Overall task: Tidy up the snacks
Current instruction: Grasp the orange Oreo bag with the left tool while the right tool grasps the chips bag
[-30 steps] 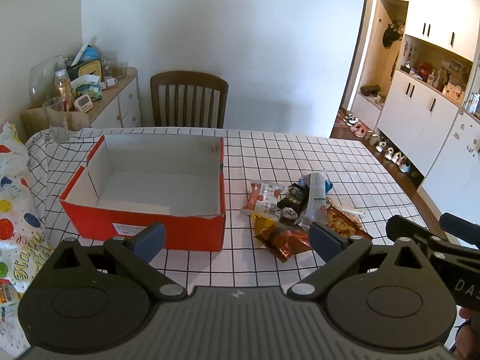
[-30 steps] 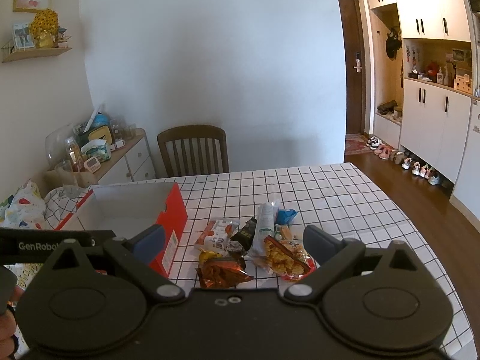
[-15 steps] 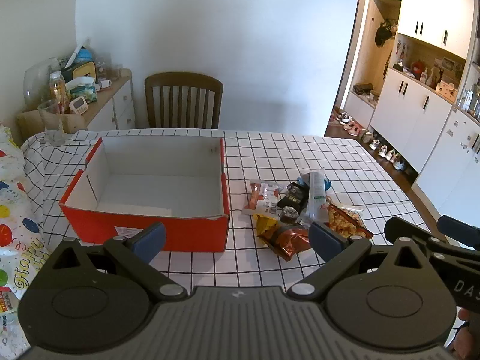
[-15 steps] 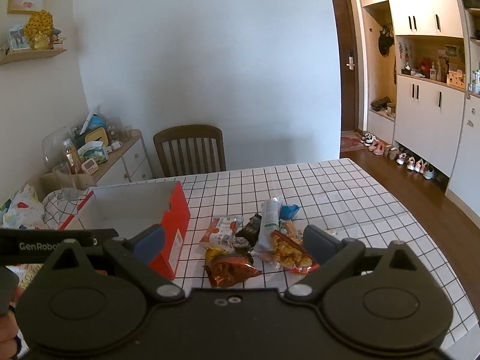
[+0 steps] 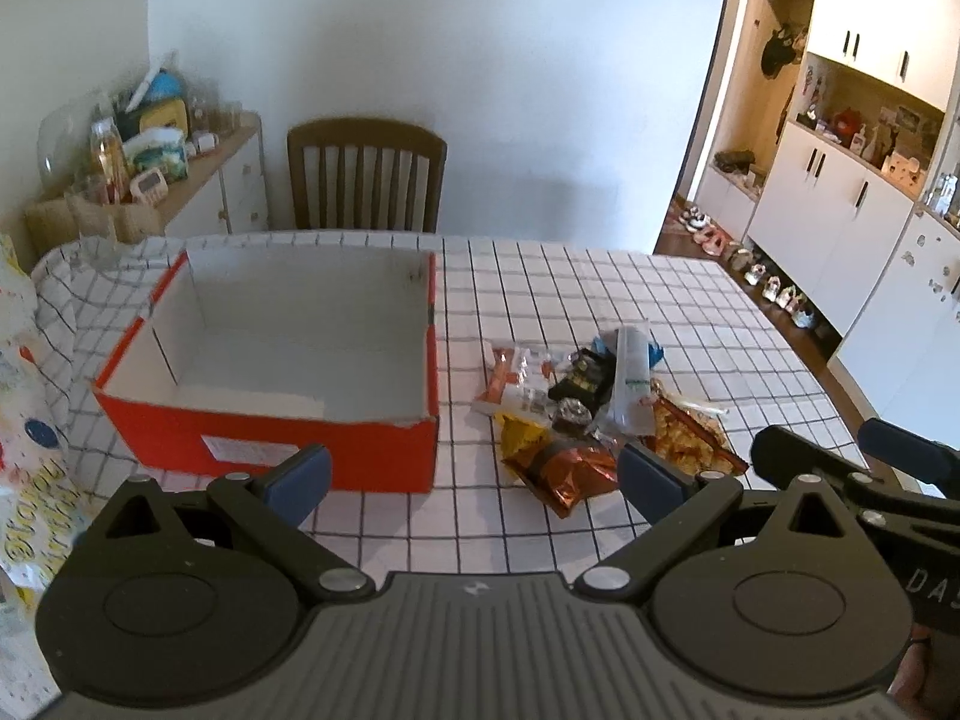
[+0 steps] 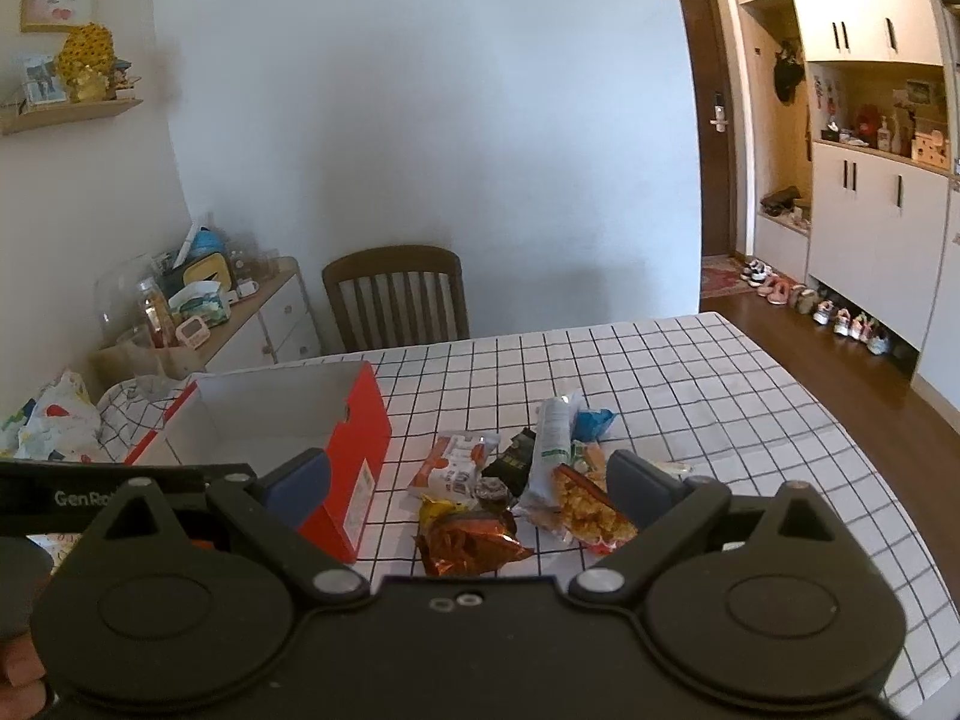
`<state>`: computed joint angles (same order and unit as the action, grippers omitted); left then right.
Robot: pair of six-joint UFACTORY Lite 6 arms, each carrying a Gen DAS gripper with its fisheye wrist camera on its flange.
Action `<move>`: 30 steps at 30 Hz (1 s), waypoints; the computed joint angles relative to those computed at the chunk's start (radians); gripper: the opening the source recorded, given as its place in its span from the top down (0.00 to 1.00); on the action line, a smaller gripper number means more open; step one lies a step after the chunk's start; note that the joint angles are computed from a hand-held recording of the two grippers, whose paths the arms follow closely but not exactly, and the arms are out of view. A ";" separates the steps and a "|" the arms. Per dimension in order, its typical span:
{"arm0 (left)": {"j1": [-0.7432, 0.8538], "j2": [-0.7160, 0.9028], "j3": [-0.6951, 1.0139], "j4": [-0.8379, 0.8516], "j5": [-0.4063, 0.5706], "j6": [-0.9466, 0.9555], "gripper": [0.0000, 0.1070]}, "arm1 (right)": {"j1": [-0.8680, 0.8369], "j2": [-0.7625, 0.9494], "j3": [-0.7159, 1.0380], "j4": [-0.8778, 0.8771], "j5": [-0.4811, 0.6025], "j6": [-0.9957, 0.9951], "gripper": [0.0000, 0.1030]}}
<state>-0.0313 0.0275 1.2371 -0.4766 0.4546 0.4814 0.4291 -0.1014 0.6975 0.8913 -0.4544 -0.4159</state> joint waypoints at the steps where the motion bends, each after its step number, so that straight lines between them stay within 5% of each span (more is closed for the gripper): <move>1: -0.004 0.009 0.001 0.003 0.001 -0.010 0.04 | -0.016 0.011 0.008 -0.041 0.019 0.026 0.04; 13: -0.123 0.226 0.156 0.189 0.035 -0.278 0.04 | -0.250 0.110 0.008 -0.581 0.106 0.447 0.04; 26: -0.233 0.685 0.642 0.348 0.195 -0.420 0.04 | -0.445 0.423 0.161 -1.068 0.104 0.651 0.13; 30: -0.240 0.911 0.951 0.372 0.358 -0.513 0.04 | -0.467 0.510 0.239 -1.123 0.110 0.639 0.14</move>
<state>-0.2712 0.9383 2.1876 -0.1046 0.8130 -0.0317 -0.0378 0.4090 0.9368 -0.2314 -0.3446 0.2235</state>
